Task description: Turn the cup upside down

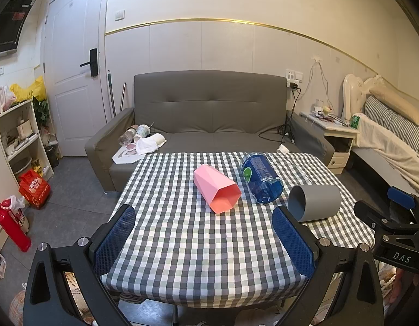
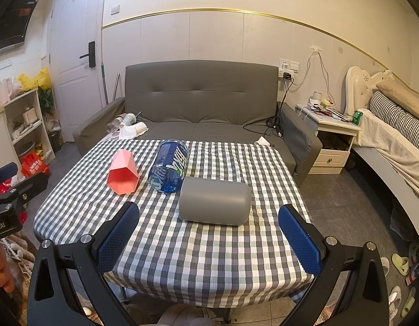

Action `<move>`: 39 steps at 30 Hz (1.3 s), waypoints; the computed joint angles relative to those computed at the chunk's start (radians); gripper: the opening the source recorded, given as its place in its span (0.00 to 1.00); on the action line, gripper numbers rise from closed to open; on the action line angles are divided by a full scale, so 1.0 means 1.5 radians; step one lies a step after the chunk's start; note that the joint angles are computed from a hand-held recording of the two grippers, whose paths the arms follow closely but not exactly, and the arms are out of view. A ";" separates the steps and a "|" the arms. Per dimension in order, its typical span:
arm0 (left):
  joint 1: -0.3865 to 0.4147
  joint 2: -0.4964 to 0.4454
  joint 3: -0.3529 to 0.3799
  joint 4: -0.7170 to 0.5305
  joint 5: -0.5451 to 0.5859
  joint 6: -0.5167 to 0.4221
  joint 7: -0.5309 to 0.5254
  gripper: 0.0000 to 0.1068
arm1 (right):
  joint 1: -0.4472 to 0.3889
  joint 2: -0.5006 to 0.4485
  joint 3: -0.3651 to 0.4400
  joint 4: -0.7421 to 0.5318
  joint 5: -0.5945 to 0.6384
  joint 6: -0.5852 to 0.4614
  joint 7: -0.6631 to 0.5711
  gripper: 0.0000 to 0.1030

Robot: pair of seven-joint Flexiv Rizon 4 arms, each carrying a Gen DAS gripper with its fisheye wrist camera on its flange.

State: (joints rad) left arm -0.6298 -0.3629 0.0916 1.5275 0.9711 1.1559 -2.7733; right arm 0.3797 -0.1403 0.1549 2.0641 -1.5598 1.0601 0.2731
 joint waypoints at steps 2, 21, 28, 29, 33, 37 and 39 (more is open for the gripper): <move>0.001 -0.001 0.000 0.002 0.001 0.002 -0.002 0.96 | 0.000 -0.001 0.000 0.000 0.001 0.000 0.000 1.00; 0.000 -0.001 -0.001 -0.001 0.001 -0.002 0.001 0.96 | 0.004 -0.012 -0.002 -0.007 -0.012 0.002 0.011 1.00; 0.002 -0.003 0.002 0.005 0.002 0.009 -0.002 0.96 | -0.003 -0.011 -0.004 -0.005 -0.017 0.018 0.014 1.00; 0.003 -0.004 0.003 0.008 0.001 0.011 -0.002 0.96 | -0.002 -0.011 -0.004 -0.005 -0.015 0.018 0.012 1.00; 0.012 -0.008 0.000 0.012 -0.018 0.017 0.012 0.96 | 0.003 -0.014 -0.001 -0.009 0.010 0.014 -0.014 1.00; 0.028 -0.022 -0.010 0.005 -0.076 0.018 0.070 0.96 | 0.011 -0.027 -0.004 -0.024 0.036 0.018 -0.050 1.00; 0.031 -0.028 -0.006 0.001 -0.095 0.019 0.091 0.96 | 0.015 -0.034 -0.006 -0.034 0.058 0.016 -0.073 1.00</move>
State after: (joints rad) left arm -0.5828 -0.4044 0.0821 1.5295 0.8282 1.1848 -2.6361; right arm 0.4029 -0.1915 0.1466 2.0135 -1.4726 1.0842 0.1642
